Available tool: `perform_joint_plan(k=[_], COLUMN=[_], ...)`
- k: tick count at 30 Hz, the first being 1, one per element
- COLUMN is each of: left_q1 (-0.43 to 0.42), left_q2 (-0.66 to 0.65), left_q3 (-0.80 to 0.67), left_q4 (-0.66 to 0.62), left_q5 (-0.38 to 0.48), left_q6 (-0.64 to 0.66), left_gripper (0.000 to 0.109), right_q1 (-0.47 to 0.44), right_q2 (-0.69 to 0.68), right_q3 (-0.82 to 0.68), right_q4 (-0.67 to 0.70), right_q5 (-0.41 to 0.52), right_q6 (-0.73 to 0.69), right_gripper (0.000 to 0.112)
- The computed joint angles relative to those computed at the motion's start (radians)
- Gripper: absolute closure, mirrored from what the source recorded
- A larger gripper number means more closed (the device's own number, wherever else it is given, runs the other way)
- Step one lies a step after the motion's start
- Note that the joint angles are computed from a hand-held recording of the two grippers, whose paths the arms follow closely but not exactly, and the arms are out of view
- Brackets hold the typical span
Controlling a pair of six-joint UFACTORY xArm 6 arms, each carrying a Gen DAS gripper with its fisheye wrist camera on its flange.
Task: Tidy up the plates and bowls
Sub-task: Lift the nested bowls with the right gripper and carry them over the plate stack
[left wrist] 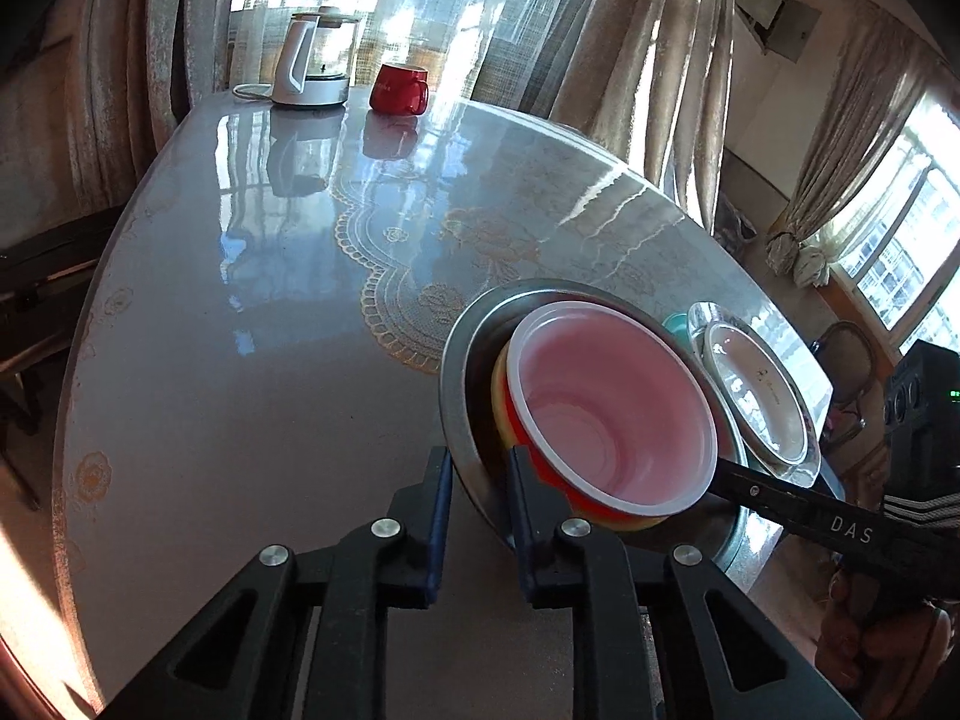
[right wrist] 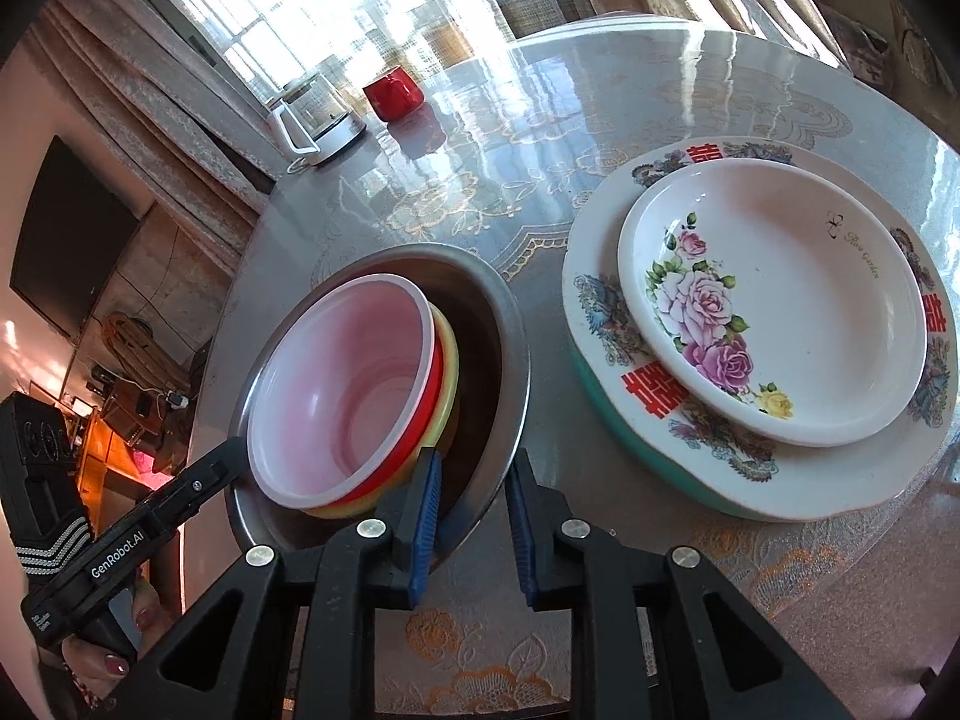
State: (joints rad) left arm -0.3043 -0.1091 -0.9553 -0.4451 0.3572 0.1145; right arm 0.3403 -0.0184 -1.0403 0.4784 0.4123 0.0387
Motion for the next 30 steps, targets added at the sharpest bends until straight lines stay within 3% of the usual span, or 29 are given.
perform_joint_plan(k=[5, 8, 11, 15, 18, 20, 24, 25, 26, 28, 30], left_q1=[0.015, 0.005, 0.006, 0.012, 0.012, 0.012, 0.017, 0.014, 0.010, -0.005, -0.007], left_q2=[0.009, 0.009, 0.017, 0.033, 0.046, 0.060, 0.069, 0.068, 0.065, 0.062, 0.058], left_q3=[-0.012, -0.002, -0.021, -0.048, -0.059, -0.075, -0.078, -0.075, -0.074, -0.064, -0.056], left_q4=[-0.127, -0.039, -0.005, 0.083, 0.132, 0.049, -0.005, -0.044, -0.070, -0.013, -0.033], left_q5=[0.015, -0.018, 0.011, 0.061, 0.073, 0.106, 0.108, 0.103, 0.104, 0.074, 0.059], left_q6=[0.100, 0.037, 0.032, -0.037, -0.071, -0.005, 0.029, 0.065, 0.091, 0.056, 0.068], left_gripper=[0.090, 0.089, 0.088, 0.068, 0.065, 0.064, 0.068, 0.072, 0.083, 0.083, 0.084], right_q1=[0.005, 0.008, 0.006, -0.004, -0.007, -0.005, -0.006, -0.004, -0.001, 0.002, 0.005], right_q2=[0.010, 0.024, 0.028, 0.039, 0.059, 0.076, 0.102, 0.102, 0.107, 0.111, 0.110], right_q3=[0.001, -0.012, -0.018, -0.039, -0.059, -0.073, -0.089, -0.086, -0.087, -0.091, -0.090], right_q4=[0.006, -0.009, -0.011, 0.000, -0.066, -0.084, -0.027, -0.021, 0.005, 0.034, 0.009], right_q5=[-0.030, -0.037, -0.028, 0.009, 0.019, 0.022, 0.023, 0.015, 0.008, 0.011, 0.007], right_q6=[-0.020, -0.016, -0.005, 0.009, 0.067, 0.078, 0.045, 0.034, 0.006, -0.025, -0.012], right_gripper=[0.093, 0.094, 0.093, 0.090, 0.086, 0.086, 0.087, 0.087, 0.089, 0.093, 0.094])
